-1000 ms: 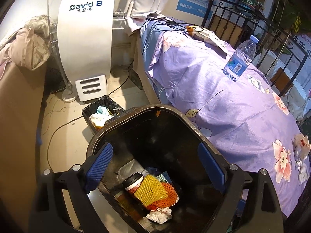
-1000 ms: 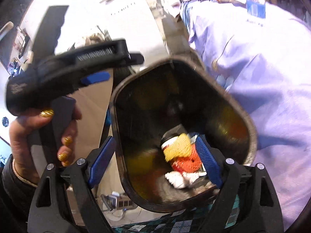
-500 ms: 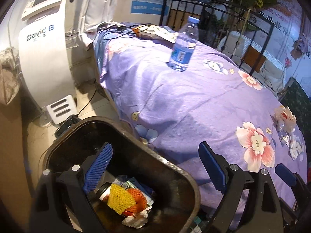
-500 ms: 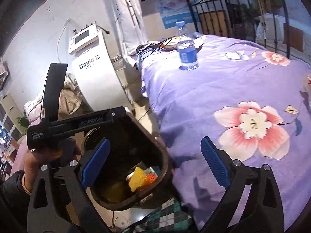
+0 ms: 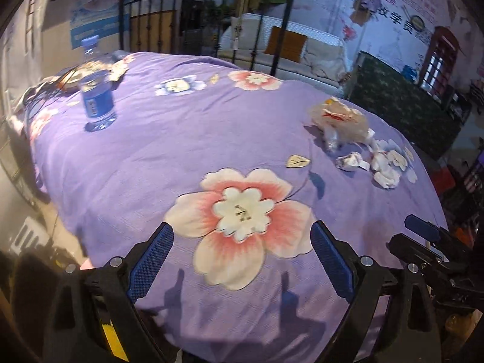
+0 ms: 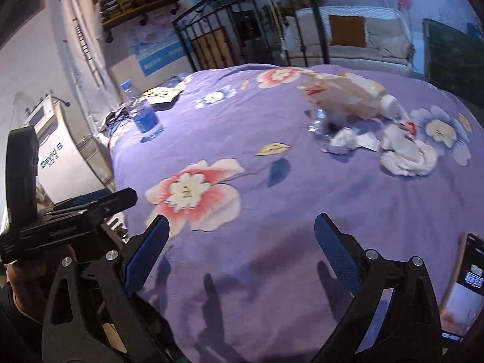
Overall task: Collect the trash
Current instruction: 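Move both tools back from the bin toward the bed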
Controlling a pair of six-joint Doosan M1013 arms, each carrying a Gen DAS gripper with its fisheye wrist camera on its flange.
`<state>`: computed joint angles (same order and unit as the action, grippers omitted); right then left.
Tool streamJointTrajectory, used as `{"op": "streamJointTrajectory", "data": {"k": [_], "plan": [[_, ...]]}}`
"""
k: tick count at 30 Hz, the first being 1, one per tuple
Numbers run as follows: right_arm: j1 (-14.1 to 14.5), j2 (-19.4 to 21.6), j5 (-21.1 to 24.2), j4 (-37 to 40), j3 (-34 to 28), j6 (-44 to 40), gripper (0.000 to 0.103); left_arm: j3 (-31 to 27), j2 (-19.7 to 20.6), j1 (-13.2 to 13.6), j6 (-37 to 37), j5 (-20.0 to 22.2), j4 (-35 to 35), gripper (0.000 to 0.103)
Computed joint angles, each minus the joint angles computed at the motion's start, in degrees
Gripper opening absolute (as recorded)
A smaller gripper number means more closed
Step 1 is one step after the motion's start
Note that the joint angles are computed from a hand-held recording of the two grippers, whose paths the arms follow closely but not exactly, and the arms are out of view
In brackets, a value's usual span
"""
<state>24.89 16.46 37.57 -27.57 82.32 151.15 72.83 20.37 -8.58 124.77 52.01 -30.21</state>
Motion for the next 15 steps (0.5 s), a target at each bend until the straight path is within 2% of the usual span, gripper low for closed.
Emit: {"op": "streamJointTrajectory", "data": {"k": [6, 10, 13, 15], "plan": [[-2.87, -3.39, 2.91, -0.68, 4.03, 1.46, 0.095, -5.49, 3.45, -4.30, 8.90, 3.21, -2.00, 0.090], [-4.12, -4.89, 4.23, -0.89, 5.33, 1.40, 0.095, -11.07, 6.51, -7.09, 11.22, 5.65, -1.14, 0.090], [-5.18, -5.44, 4.09, 0.01, 5.85, 0.84, 0.095, -15.32, 9.08, -9.15, 12.81, 5.82, -0.60, 0.090], [-5.73, -5.62, 4.22, 0.67, 5.94, 0.38, 0.095, -19.14, 11.48, -10.37, 11.44, 7.93, 1.33, 0.090]]}}
